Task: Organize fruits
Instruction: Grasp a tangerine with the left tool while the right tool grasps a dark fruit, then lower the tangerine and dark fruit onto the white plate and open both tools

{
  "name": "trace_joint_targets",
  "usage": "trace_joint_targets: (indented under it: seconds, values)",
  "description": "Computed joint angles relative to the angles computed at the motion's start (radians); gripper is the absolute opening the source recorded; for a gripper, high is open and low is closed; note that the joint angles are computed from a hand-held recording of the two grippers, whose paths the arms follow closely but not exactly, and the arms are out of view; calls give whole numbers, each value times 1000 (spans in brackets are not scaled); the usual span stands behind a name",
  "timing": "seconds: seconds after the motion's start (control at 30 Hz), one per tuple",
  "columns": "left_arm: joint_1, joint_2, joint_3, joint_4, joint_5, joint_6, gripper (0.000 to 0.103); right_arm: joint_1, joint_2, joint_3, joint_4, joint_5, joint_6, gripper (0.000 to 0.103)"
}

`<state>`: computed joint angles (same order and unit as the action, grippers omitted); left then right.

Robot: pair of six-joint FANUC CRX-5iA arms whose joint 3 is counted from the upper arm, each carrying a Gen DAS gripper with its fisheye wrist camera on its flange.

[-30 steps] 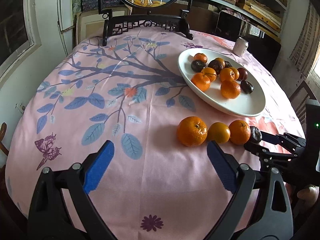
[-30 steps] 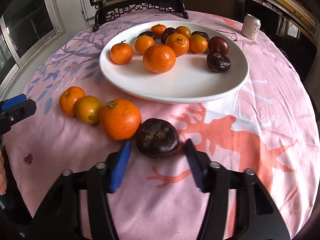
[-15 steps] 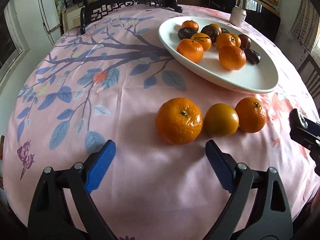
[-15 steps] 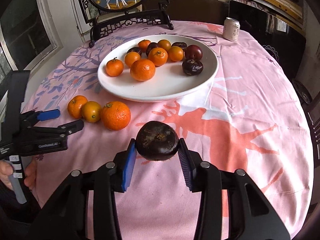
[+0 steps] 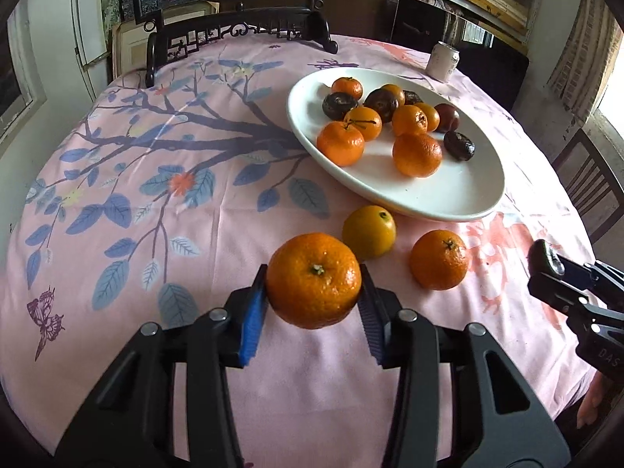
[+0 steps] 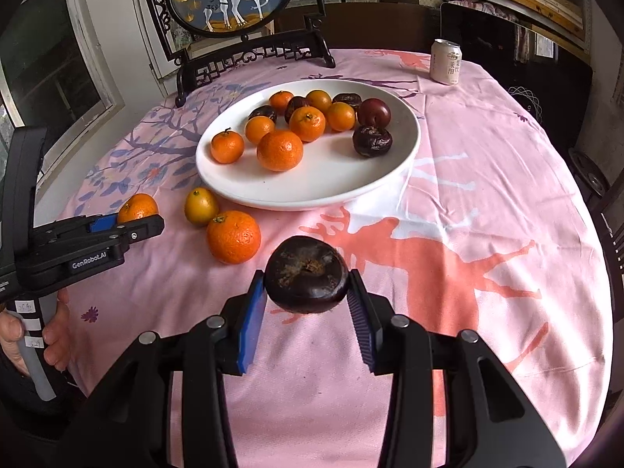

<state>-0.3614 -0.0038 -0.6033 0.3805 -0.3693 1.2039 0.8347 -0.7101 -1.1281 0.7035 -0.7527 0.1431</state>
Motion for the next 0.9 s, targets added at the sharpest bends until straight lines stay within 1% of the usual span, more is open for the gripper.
trace_joint_targets:
  seconds: [0.17, 0.27, 0.37, 0.47, 0.53, 0.6, 0.63, 0.7, 0.77, 0.8, 0.83, 0.9]
  values:
    - [2, -33, -35, 97, -13, -86, 44, 14, 1, 6, 7, -12, -7, 42]
    - [-5, -42, -36, 134, -24, -126, 44, 7, 6, 11, 3, -11, -1, 42]
    - [-19, -41, -14, 132, -32, -131, 44, -10, 11, 16, 0, -2, 12, 42]
    - [-35, -13, 33, 133, -45, -128, 44, -52, 27, 32, -20, 33, 55, 42]
    - [-49, 26, 97, 99, -64, -91, 44, -101, 53, 53, -39, 73, 106, 42]
    - [-64, 73, 167, 92, -89, -73, 44, -166, 98, 91, -73, 122, 191, 42]
    - [-73, 105, 216, 72, -104, -49, 44, -201, 129, 114, -84, 145, 230, 42]
    - [-88, 165, 315, 7, -128, 23, 44, -273, 196, 167, -123, 197, 327, 42]
    - [-99, 237, 432, -67, -173, 107, 44, -338, 270, 233, -203, 242, 454, 42]
    - [-104, 269, 483, -100, -194, 146, 44, -364, 312, 264, -226, 248, 496, 42]
    - [-109, 303, 532, -129, -216, 179, 44, -382, 346, 284, -227, 250, 507, 42]
    - [-115, 360, 609, -157, -262, 213, 45, -419, 407, 331, -280, 258, 581, 42]
